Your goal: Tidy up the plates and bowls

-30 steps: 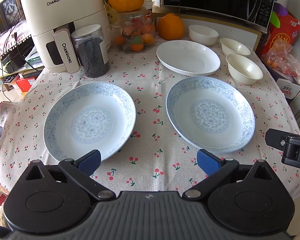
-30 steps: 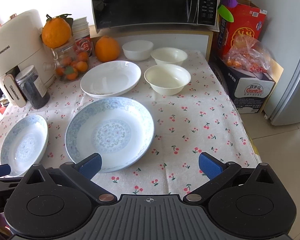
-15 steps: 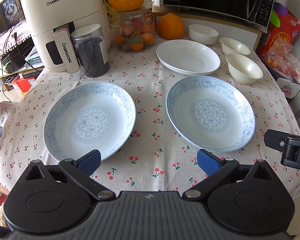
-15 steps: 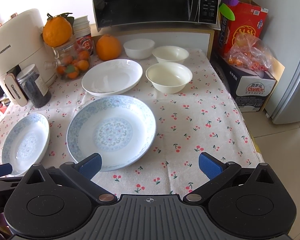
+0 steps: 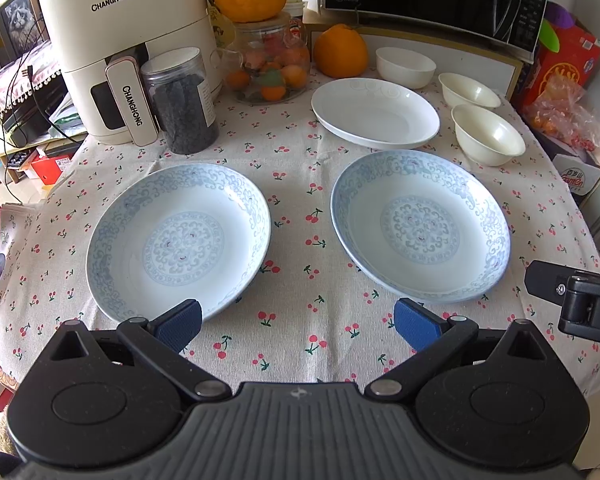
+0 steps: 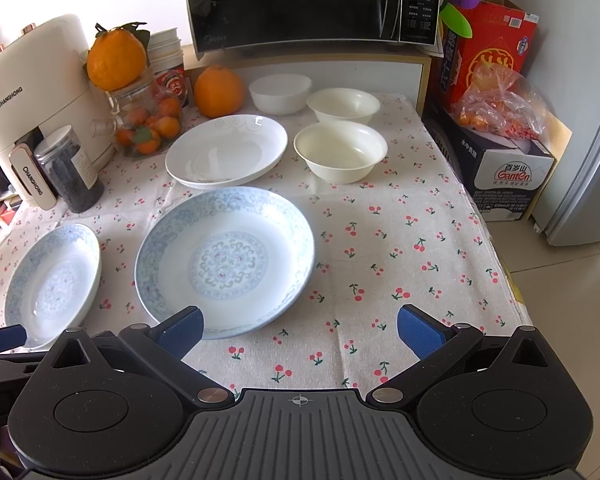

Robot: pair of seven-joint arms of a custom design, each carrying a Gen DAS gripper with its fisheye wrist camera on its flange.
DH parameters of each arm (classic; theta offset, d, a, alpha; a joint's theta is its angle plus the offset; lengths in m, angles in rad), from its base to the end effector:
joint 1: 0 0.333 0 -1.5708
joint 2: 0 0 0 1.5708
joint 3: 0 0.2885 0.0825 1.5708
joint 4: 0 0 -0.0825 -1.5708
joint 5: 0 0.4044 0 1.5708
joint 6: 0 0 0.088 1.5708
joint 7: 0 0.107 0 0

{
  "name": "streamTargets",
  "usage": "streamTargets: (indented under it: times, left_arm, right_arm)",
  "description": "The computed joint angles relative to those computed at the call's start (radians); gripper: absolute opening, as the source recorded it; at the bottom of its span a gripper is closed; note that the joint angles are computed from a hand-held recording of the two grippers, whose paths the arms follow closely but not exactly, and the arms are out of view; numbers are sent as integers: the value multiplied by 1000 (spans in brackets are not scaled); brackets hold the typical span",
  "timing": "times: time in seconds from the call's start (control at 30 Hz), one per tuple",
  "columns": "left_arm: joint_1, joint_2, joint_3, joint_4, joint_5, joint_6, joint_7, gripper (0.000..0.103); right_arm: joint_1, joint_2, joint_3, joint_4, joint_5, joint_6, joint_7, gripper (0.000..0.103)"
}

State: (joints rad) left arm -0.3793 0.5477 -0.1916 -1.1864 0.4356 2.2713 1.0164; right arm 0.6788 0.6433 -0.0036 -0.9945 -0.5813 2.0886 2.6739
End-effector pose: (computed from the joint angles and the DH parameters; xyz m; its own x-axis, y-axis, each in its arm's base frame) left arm 0.6673 -0.3699 0.5117 -0.1425 -0.9896 -0.0215 -0.8026 0.1282 -0.5825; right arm 0.6209 0.4637 0.5198 -0.2225 -0.9726 -0.0682 -0.7294 0.2124 -0.6502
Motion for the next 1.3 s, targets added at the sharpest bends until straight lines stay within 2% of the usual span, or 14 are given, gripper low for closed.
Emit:
streamTargets:
  times: [1.03,1.3]
  left_arm:
    - [1,-13,-1,-27,3,7,-7,103]
    - [4,20,-4,32,-19,-28,16,103]
  right_arm:
    - [4,11,-3,15,3,-6,-5,103]
    - [0,13,-10,25,-4,-19,1,103]
